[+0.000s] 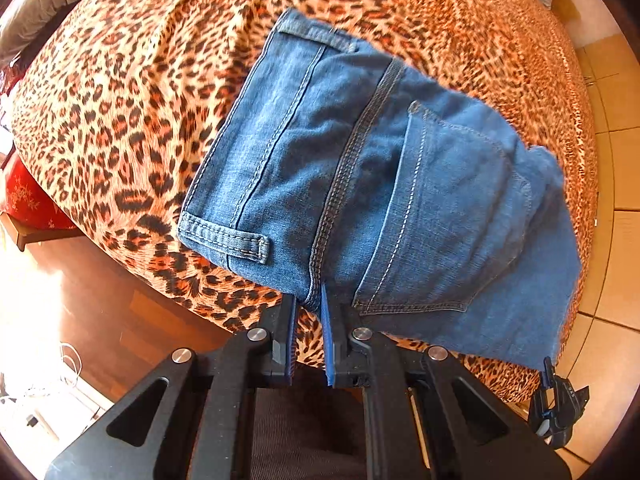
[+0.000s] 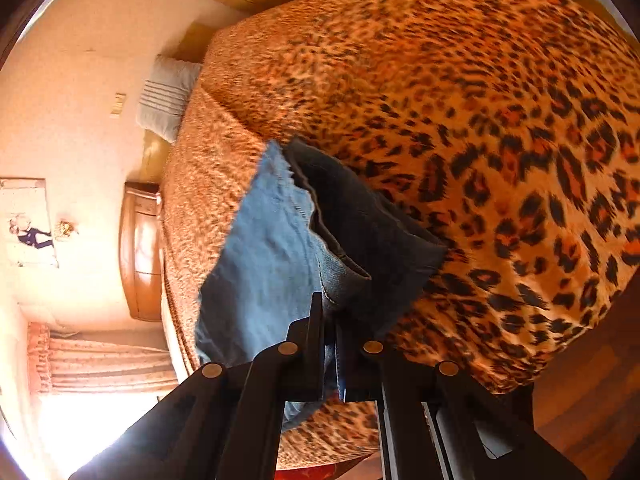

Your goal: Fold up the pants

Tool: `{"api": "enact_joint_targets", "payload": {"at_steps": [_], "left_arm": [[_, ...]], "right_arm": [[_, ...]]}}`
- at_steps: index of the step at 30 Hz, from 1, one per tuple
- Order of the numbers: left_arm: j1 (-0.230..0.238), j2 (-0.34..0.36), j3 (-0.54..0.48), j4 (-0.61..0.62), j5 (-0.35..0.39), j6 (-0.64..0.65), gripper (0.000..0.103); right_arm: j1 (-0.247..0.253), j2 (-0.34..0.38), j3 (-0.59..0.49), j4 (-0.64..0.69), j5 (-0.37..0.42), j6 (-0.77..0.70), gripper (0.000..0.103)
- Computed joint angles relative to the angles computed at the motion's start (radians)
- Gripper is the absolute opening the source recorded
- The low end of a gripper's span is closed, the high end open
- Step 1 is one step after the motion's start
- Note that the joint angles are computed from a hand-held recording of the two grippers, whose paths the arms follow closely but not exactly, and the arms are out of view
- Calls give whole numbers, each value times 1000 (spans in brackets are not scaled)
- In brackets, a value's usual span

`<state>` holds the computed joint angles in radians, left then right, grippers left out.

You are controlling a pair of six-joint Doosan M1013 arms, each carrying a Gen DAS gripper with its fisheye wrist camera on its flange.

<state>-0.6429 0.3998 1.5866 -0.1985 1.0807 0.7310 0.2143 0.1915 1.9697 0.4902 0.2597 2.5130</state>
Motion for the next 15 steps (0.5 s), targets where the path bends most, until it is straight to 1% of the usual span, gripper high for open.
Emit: {"api": "enact_joint_targets", "payload": {"at_steps": [1,2,3,4,5,7,9,10,11,12,13,14,15], "left_arm": [[7,7,1,-16,5,8,9],[13,9,3,-27,5,10,9],[20,6,8,-45,3,19,10],[25,2,13,-60,1,35,12],[31,-9,22,-76,-11,61,12],[41,-34,42,-102,-28,136,16],[49,-62,57,-105,-29,183,16],[55,-76,62,-98,-36,197,16],[63,-88,63,-85,-48,202,16],[73,-94,59,-66,-60,194,16],[87,-98,54,-56,-78,184,17],[107,-97,49,-68,-97,184,20],[131,-87,38,-97,-110,198,33]], "right_arm": [[-3,9,9,-16,22,38,5],[-7,19,9,-23,51,57,8],[-10,25,7,-34,76,68,10],[-14,27,5,-22,91,50,10],[-16,24,-4,-61,114,71,11],[-15,15,-34,-238,195,195,27],[-14,-2,-60,-416,254,318,32],[-15,-7,-76,-479,276,339,37],[-19,-8,-91,-506,283,317,40],[-23,-3,-115,-511,291,267,46],[-25,9,-144,-508,299,209,50],[-25,26,-179,-490,304,136,53],[-22,46,-216,-453,303,43,55]]}}
